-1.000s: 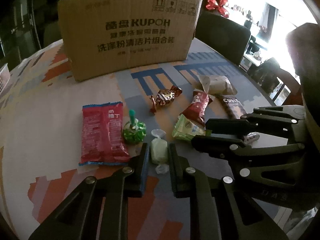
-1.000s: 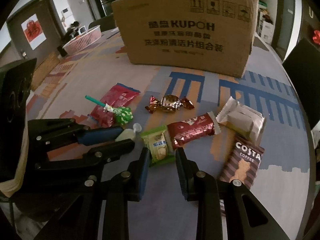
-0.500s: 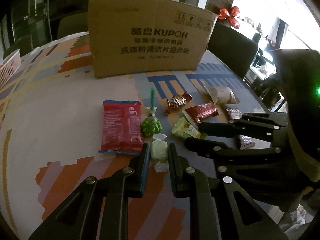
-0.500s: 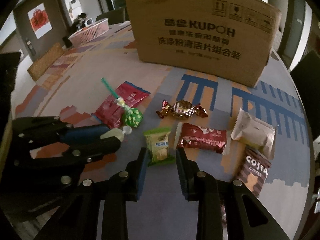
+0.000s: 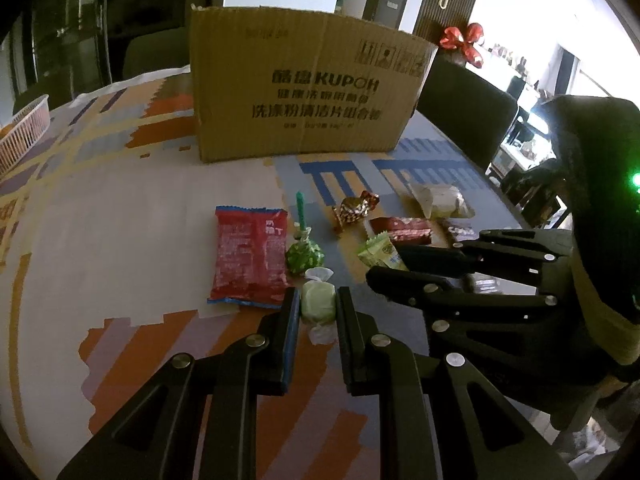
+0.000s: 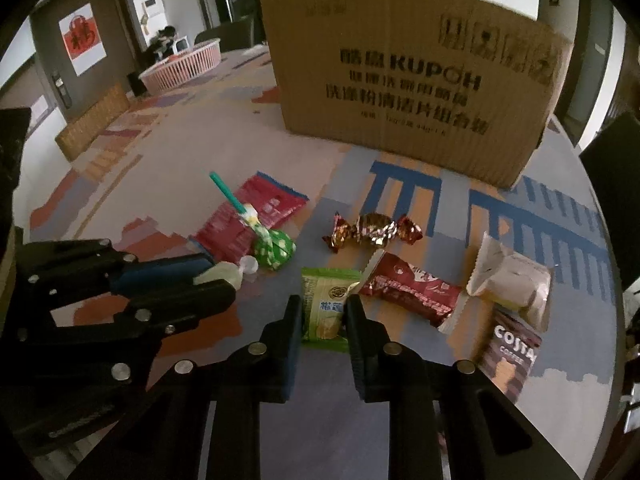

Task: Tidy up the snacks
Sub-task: 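Grasp the small white candy with the left tool while the right tool grasps the yellow-green packet, then lift both held items over the cardboard box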

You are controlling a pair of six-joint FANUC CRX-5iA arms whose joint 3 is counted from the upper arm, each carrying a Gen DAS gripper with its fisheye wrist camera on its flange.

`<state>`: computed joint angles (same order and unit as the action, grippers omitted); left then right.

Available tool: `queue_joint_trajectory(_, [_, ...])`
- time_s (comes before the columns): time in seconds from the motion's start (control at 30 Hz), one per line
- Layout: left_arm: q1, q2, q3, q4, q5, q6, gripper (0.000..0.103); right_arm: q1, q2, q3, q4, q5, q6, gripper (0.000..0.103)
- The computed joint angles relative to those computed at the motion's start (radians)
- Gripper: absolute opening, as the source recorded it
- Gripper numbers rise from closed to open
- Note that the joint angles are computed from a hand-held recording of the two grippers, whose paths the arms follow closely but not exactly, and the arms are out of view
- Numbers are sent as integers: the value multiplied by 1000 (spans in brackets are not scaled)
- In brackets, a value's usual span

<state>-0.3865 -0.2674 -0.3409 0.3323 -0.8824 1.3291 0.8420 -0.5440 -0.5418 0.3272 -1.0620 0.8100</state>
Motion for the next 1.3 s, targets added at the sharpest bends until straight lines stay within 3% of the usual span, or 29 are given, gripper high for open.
queue_joint_trajectory(0.27, [-6, -45, 13, 4, 23, 25, 19, 49, -74, -9, 78, -23, -87, 23])
queue_joint_trajectory(0.63, [-11, -59, 86, -22, 100, 40, 19, 110, -137, -11, 275, -32, -205, 23])
queue_joint_trajectory(1.07, [-29, -5, 218, -64, 212, 23, 19, 7, -100, 57, 372, 78, -184, 23])
queue_joint_trajectory(1.3, [-11, 51, 289, -24, 237, -18, 19, -69, -46, 116, 388, 152, -149, 23])
